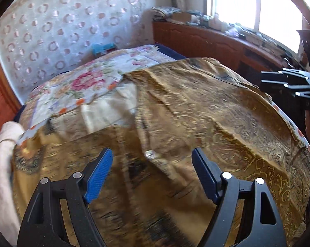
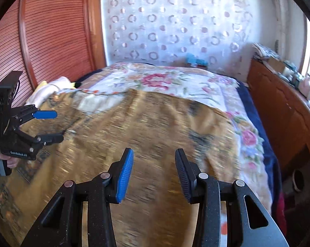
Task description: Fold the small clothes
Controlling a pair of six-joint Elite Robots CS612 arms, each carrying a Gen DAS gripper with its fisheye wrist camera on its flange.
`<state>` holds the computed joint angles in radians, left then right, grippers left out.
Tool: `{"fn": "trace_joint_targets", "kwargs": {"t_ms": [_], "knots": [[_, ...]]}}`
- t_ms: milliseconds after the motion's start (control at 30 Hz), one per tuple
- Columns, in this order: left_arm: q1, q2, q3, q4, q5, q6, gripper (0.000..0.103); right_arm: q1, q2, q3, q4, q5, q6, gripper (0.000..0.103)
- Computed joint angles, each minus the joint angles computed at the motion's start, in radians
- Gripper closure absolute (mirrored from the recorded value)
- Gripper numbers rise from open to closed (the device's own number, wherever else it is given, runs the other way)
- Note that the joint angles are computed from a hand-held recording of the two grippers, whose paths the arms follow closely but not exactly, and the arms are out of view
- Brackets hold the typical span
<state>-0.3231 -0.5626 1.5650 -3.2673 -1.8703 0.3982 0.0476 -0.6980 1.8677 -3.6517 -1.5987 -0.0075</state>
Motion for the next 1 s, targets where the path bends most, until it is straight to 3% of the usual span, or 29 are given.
{"fn": "trace_joint_targets", "kwargs": {"t_ms": [300,467,633,1000], "knots": [[-0.053,-0.013,-0.019,0.127,-0.025,0.084,0.023,-0.059,-0.041,0.078,0.027,-0.04,0.059,0.059],[-0.067,-0.009,-0.028,0.186,-0.027,0.1,0.023,-0.071,-0.057,0.096,0.054,-0.033,0.107,0.059],[-0.07,0.0,-0.02,0.125,-0.041,0.082,0.022,-0.08,-0.072,0.109,0.086,0.006,0.144,0.059],[-0.077,0.003,-0.024,0.122,-0.013,0.047,0.016,-0.126,-0.079,0.1,0.142,0.116,0.188,0.059]]}}
